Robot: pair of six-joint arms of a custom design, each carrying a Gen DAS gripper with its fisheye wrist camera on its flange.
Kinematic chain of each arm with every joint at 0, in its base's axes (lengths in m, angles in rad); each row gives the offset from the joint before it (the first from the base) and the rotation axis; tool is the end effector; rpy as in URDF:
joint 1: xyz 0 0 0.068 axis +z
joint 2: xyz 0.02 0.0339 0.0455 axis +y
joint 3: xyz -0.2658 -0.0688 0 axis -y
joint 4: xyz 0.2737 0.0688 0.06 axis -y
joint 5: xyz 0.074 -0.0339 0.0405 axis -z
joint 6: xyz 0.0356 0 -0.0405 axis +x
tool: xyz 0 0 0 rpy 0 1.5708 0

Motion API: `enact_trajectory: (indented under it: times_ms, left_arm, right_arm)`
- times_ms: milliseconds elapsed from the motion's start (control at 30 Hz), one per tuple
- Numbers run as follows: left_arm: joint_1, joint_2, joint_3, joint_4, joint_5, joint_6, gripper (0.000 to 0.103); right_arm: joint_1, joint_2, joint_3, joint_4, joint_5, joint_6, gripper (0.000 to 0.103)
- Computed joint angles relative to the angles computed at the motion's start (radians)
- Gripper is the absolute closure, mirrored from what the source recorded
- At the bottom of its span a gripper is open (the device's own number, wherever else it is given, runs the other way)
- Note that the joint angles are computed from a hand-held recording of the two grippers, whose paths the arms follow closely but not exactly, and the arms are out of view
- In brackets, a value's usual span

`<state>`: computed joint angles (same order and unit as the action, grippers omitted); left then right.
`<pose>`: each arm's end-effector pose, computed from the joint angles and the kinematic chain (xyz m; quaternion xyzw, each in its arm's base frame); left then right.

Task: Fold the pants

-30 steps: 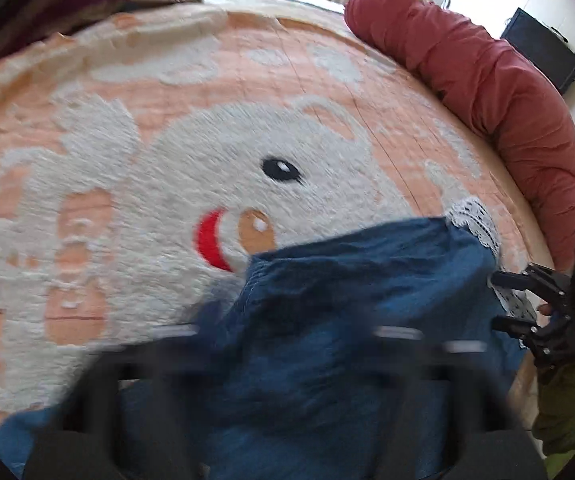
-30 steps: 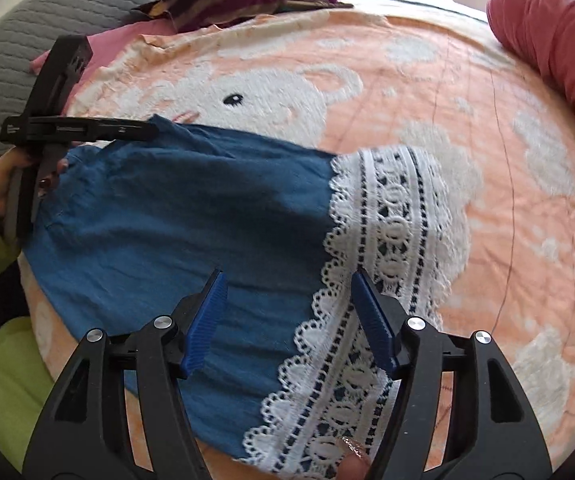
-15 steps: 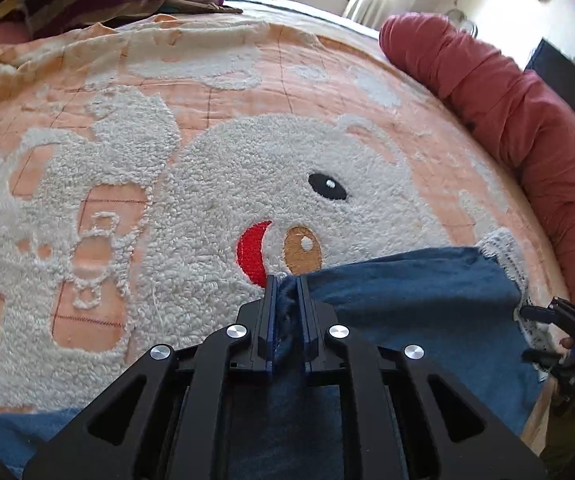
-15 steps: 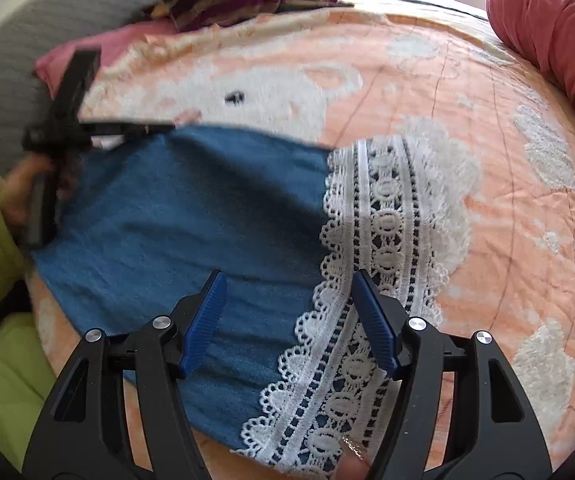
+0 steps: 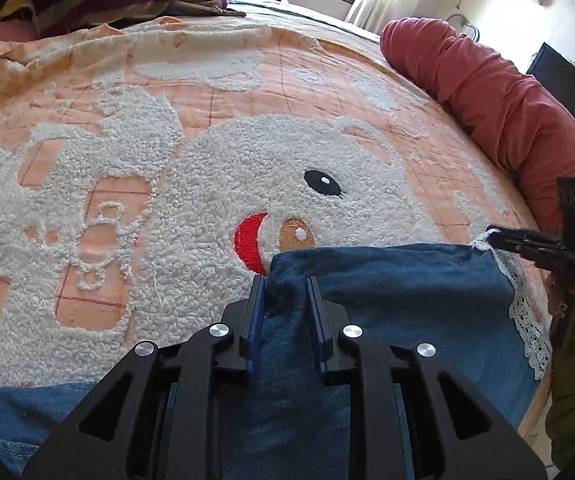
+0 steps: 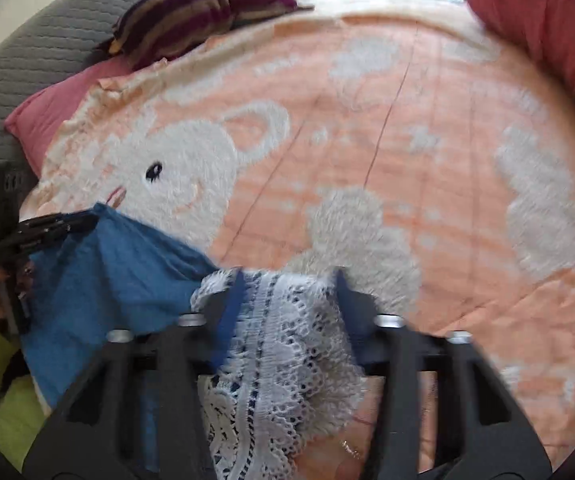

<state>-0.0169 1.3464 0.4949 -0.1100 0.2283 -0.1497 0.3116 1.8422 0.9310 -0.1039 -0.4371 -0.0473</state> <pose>0.2483 -0.0123 0.1172 -0.0288 0.9479 -0.1331 0.2879 0.3404 0.1255 0.0998 -0.2261 0.9131 0.2420 0.2380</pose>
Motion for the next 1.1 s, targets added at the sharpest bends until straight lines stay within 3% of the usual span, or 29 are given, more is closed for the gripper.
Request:
enact_trajectory:
  times_ms: [33,167,300,433,533,600,700,867,967,1033,1100]
  left_arm:
    - [-0.002,-0.002,0.0,-0.002,-0.007,0.001,0.083]
    - [-0.015,-0.003,-0.002,0.01,-0.024,-0.006,0.083]
    - [-0.021,0.022,0.006,0.023,-0.037,-0.019,0.081]
    - [-0.014,0.019,0.003,0.023,-0.036,-0.017,0.077]
    - [-0.008,-0.053,-0.018,0.001,-0.05,-0.023,0.067]
    - [-0.002,-0.15,-0.048,-0.023,-0.052,-0.026,0.065]
    - [-0.035,-0.355,-0.105,-0.112,-0.119,-0.027,0.058]
    - [-0.164,-0.777,-0.211,-0.412,-0.309,-0.061,0.044]
    - [-0.159,-0.844,-0.244,-0.526,-0.34,-0.067,0.037]
    - [-0.114,-0.807,-0.261,-0.538,-0.372,-0.051,0.036]
    - [0.046,-0.795,-0.284,-0.533,-0.305,-0.006,0.031]
  right_arm:
    - [-0.007,-0.032,-0.044,0.047,-0.014,0.011,0.093]
    - [-0.043,-0.156,-0.158,0.162,-0.024,0.065,0.098]
    - [-0.004,-0.077,-0.102,0.138,0.058,0.058,0.097]
    - [0.01,-0.057,-0.099,0.142,0.111,0.054,0.09]
    - [-0.004,-0.16,-0.172,0.169,0.153,0.068,0.072]
    - [-0.006,-0.27,-0.245,0.183,0.176,0.055,0.07]
    - [0.025,-0.4,-0.324,0.173,0.188,0.049,0.063]
    - [0.202,-0.458,-0.361,0.148,0.253,0.042,0.047]
    - [0.314,-0.378,-0.319,0.142,0.3,0.045,0.043]
    - [0.346,-0.348,-0.302,0.118,0.343,0.048,0.04]
    - [0.353,-0.299,-0.272,0.07,0.402,0.064,0.037]
